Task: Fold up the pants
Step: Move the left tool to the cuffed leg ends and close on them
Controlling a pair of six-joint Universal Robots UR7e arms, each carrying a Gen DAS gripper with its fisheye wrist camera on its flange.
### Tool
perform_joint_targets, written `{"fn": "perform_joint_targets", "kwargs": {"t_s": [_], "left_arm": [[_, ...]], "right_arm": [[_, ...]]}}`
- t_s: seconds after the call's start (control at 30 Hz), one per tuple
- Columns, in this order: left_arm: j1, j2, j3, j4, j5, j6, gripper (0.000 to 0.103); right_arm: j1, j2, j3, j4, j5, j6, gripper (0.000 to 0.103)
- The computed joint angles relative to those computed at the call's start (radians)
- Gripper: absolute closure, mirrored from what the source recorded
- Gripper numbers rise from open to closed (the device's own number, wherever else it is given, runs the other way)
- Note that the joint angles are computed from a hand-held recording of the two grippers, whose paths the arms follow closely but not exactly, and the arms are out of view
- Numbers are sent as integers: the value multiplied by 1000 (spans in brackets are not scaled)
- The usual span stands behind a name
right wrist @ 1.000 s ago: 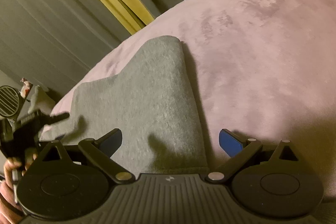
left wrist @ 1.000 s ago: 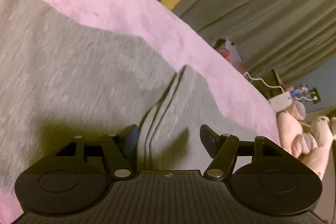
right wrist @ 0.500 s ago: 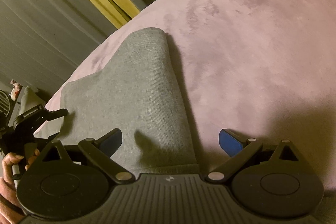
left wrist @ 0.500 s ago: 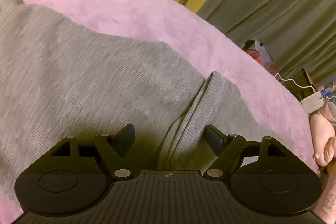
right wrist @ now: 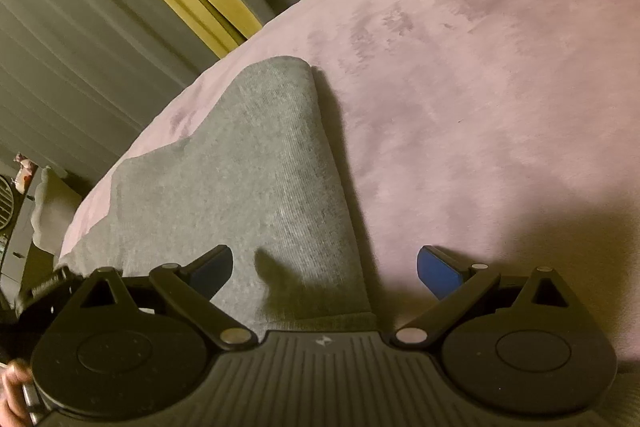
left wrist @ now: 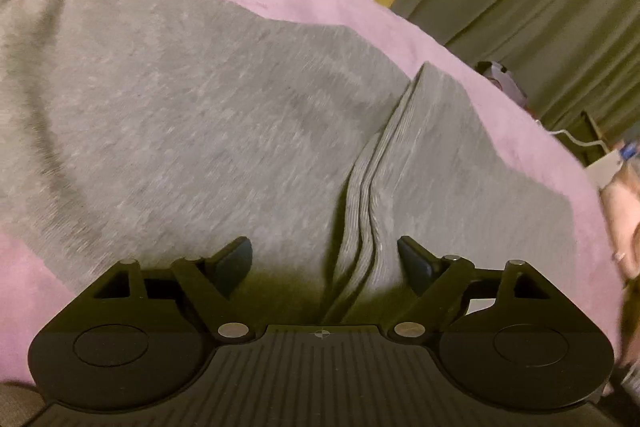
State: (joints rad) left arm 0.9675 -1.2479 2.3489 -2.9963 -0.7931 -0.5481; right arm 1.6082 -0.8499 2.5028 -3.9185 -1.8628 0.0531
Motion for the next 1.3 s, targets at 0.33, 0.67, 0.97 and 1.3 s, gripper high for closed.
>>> {"fn": "perform_joint_targets", "kwargs": {"t_s": [0.33, 0.67, 0.97, 1.3], "left_arm": [[-23, -58, 96, -204, 39, 37, 11], [71, -321, 137, -170, 162, -103, 6], [287, -346, 167, -412, -51, -112, 6], [445, -261, 126, -654, -293, 11, 2]], "right_arm": [[-9, -6, 8, -12, 5, 8, 4], [-15, -13, 0, 27, 10, 19, 4], [-13, -4, -3, 27, 3, 16, 4], [1, 2, -18, 59, -32, 11, 4]]}}
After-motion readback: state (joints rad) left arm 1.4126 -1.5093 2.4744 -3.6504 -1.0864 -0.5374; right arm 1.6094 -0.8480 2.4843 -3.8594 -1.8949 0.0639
